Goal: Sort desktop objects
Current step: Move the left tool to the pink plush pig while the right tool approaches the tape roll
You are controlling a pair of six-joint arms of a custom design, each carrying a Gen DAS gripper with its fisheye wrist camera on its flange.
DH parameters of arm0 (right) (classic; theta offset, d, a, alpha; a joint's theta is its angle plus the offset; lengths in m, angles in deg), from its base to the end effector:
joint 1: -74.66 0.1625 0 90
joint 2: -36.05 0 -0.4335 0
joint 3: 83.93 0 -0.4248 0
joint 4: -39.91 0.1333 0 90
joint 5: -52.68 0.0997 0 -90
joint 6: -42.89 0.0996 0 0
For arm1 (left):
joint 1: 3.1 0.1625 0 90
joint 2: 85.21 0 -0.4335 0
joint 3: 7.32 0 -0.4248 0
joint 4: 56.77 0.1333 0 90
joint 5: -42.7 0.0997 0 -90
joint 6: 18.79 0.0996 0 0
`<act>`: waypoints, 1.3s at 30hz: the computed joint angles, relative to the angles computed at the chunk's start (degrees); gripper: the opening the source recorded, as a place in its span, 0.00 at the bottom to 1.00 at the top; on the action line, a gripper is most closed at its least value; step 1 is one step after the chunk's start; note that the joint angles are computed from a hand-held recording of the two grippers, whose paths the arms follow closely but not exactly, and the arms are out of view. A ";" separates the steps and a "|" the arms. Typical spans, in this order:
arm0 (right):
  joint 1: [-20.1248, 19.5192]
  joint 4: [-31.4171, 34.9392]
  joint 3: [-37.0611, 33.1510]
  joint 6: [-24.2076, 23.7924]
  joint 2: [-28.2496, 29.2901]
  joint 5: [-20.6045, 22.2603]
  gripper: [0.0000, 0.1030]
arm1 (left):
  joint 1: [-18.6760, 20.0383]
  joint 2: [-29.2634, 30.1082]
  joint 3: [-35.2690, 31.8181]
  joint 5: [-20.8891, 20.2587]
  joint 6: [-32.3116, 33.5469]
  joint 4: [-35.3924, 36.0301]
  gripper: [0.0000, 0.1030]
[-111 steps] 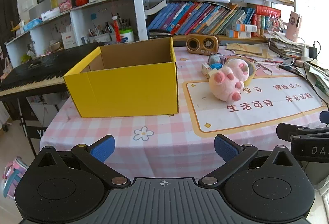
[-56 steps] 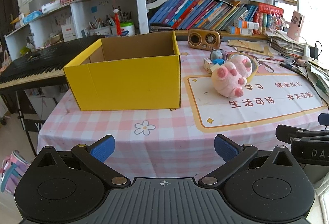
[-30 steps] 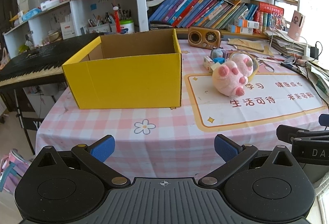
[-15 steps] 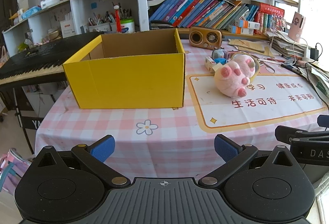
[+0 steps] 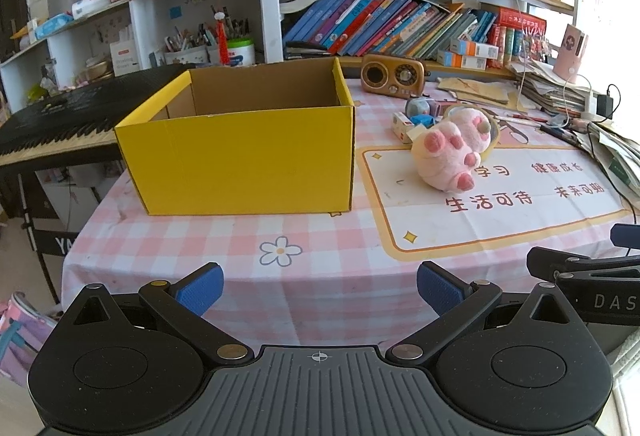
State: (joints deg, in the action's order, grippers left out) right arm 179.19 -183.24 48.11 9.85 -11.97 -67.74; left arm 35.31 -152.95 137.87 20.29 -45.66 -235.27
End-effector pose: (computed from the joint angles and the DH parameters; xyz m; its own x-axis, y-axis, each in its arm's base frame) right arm 0.1967 -0.4288 0.0815 -0.6908 -0.2160 0.6900 -0.6451 0.6151 -0.4533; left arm -0.1434 -0.4013 0.1309 -0.6827 -0.1073 -0.7228 0.5162 0.6292 -0.5811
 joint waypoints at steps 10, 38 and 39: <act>-0.34 -0.78 0.09 -0.76 0.00 -1.34 1.00 | 0.49 0.78 -0.46 -1.84 2.34 -2.18 1.00; -6.11 4.95 -1.00 -3.32 -6.68 -0.93 1.00 | 2.71 13.78 -10.52 -10.36 14.25 -13.73 1.00; -6.36 5.35 -1.39 -3.55 -6.75 -0.71 1.00 | 2.81 14.44 -11.12 -10.29 14.63 -14.04 1.00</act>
